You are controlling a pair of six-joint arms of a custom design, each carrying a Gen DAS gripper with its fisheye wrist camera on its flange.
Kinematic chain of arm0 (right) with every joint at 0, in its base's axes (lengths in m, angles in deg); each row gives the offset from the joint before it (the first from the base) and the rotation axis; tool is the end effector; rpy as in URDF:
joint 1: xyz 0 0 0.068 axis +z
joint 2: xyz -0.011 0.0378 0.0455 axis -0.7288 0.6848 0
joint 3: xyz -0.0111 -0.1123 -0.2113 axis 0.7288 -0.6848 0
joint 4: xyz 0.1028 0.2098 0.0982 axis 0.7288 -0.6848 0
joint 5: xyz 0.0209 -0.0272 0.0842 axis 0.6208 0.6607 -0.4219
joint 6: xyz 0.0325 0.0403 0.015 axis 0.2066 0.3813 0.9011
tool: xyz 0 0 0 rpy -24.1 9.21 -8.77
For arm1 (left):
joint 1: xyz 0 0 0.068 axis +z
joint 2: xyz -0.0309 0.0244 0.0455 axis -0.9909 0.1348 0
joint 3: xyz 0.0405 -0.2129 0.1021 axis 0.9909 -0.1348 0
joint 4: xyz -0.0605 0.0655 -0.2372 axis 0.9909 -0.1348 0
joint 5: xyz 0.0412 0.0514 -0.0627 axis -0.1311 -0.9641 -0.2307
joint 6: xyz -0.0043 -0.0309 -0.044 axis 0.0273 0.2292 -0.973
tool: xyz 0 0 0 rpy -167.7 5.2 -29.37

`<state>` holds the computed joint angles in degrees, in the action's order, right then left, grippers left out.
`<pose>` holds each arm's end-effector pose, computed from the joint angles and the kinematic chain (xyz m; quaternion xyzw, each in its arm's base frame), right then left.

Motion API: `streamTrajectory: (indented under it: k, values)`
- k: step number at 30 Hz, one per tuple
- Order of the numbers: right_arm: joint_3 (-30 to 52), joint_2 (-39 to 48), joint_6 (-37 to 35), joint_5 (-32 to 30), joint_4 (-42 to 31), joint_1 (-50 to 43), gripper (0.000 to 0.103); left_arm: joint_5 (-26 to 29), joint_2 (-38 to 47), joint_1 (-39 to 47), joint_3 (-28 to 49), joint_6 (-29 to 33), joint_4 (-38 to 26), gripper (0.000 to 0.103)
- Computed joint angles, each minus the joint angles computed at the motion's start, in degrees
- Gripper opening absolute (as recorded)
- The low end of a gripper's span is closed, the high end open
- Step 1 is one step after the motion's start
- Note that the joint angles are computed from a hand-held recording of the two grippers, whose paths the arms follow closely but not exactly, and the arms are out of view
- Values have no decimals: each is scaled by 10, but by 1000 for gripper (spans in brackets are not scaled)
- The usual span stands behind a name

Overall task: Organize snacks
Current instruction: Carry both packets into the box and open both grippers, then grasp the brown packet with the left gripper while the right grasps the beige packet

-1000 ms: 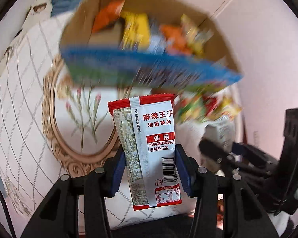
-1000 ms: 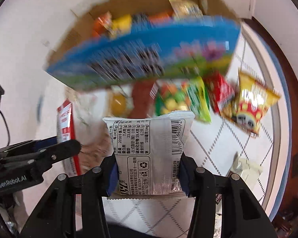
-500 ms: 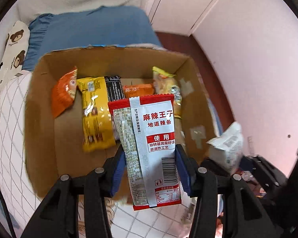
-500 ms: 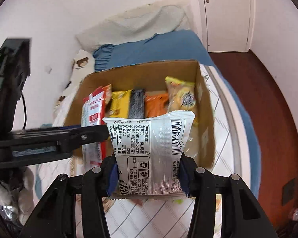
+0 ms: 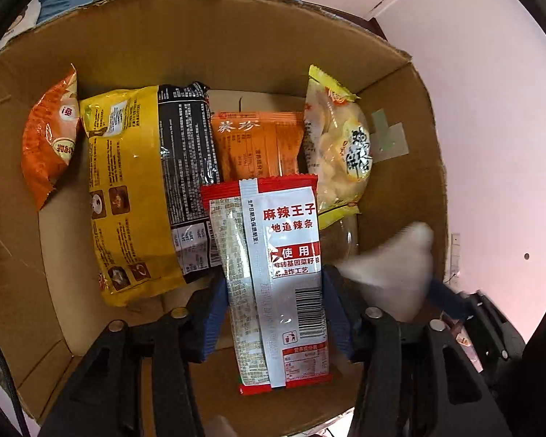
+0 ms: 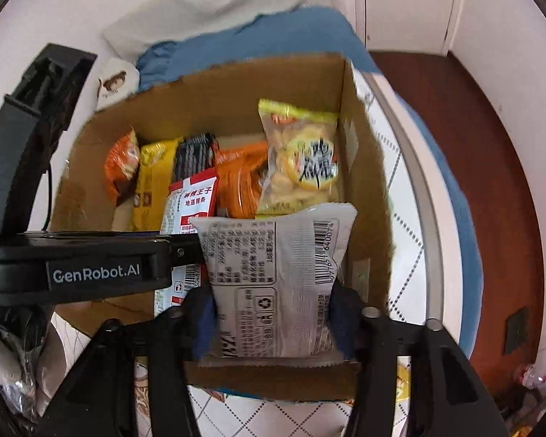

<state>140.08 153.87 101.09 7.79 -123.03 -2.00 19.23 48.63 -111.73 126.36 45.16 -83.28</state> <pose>0.2007 0.1979 0.2807 0.0134 0.9872 0.1041 0.1199 0.1851 -0.1181 0.2335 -0.0699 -0.9816 0.1774 0.0122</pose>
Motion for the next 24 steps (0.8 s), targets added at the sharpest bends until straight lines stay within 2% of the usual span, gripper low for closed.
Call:
streamTrajectory:
  k: [1, 2, 3, 4, 7, 13, 18, 24]
  values:
    - [4, 7, 2, 3, -7, 0, 88, 1, -5, 2, -3, 0, 1, 65]
    - [4, 8, 5, 6, -11, 3, 91, -3, -9, 3, -3, 1, -1, 81]
    - [7, 8, 7, 9, -15, 4, 92, -11, -11, 2, -2, 3, -4, 91]
    - [14, 14, 11, 15, -28, 5, 94, -17, -8, -2, -1, 2, 2, 93]
    - [24, 18, 11, 5, -32, -2, 95, -24, -24, 5, 1, 8, -12, 93]
    - [54, 14, 19, 40, -67, 12, 95, -60, -98, 11, 19, 6, -57, 93]
    - [90, -1, 43, 93, -108, 51, 95, -171, -188, -35, 43, -30, -98, 93]
    - [113, -35, 109, 159, -148, 123, 95, -294, -282, -144, 59, -116, -173, 93]
